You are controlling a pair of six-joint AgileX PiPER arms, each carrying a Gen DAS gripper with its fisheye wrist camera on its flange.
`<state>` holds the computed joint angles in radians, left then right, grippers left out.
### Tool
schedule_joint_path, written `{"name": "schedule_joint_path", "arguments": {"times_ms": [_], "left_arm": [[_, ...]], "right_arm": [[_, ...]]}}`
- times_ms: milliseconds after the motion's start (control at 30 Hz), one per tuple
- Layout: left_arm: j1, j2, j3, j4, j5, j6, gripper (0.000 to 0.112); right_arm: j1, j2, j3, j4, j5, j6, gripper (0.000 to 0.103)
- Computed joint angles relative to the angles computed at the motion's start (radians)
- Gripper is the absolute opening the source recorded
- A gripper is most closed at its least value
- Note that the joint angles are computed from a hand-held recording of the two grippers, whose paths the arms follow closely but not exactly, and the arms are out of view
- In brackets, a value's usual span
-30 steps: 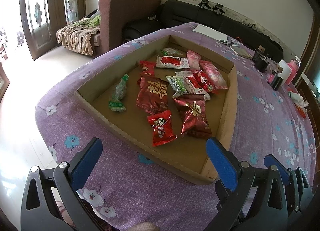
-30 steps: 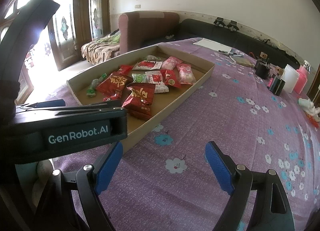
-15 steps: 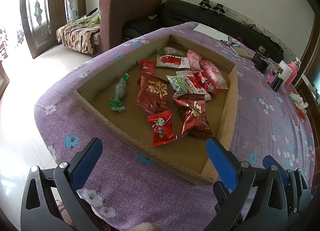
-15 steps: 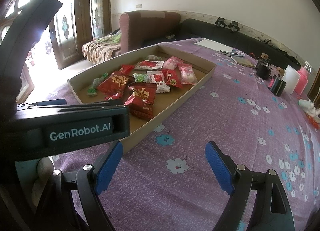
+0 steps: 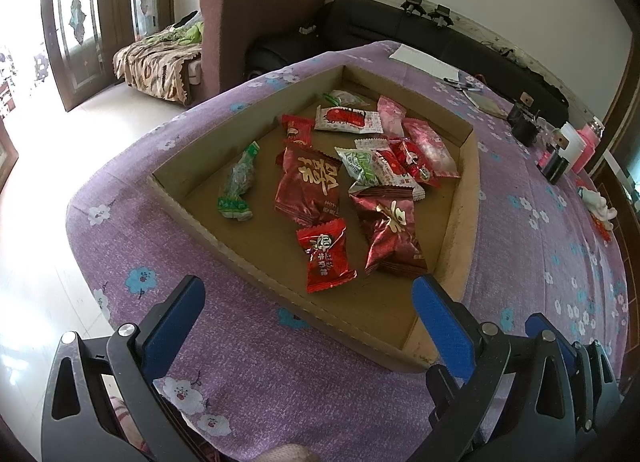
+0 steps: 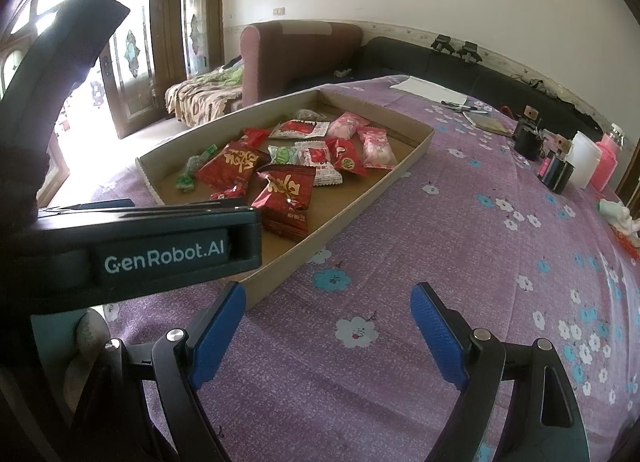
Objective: Organize snacks
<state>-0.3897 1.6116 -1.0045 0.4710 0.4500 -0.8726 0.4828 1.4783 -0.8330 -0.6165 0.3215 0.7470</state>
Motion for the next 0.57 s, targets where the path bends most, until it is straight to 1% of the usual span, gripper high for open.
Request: {"name": "schedule_joint_path", "arguments": {"times_ms": [167,333,400,500,567], "left_arm": [[0.007,0.0,0.005,-0.014,-0.01,0.011,0.103],[0.013,-0.014,0.015,0.025,-0.019,-0.026,0.103],[0.013,-0.026,0.023,0.069,-0.02,-0.067,0.103],[0.017,-0.038,0.014,0.075,-0.009,-0.06,0.103],[0.006,-0.039,-0.004,0.103,0.015,-0.076,0.103]], "right_arm": [[0.002,0.001,0.001,-0.004,0.0,0.004,0.086],[0.001,0.004,-0.002,0.004,0.0,-0.003,0.086],[0.001,0.001,0.001,0.011,-0.002,-0.007,0.086],[-0.002,-0.01,0.007,0.005,-0.004,-0.001,0.086],[-0.014,-0.022,0.01,0.02,-0.008,-0.022,0.086]]}}
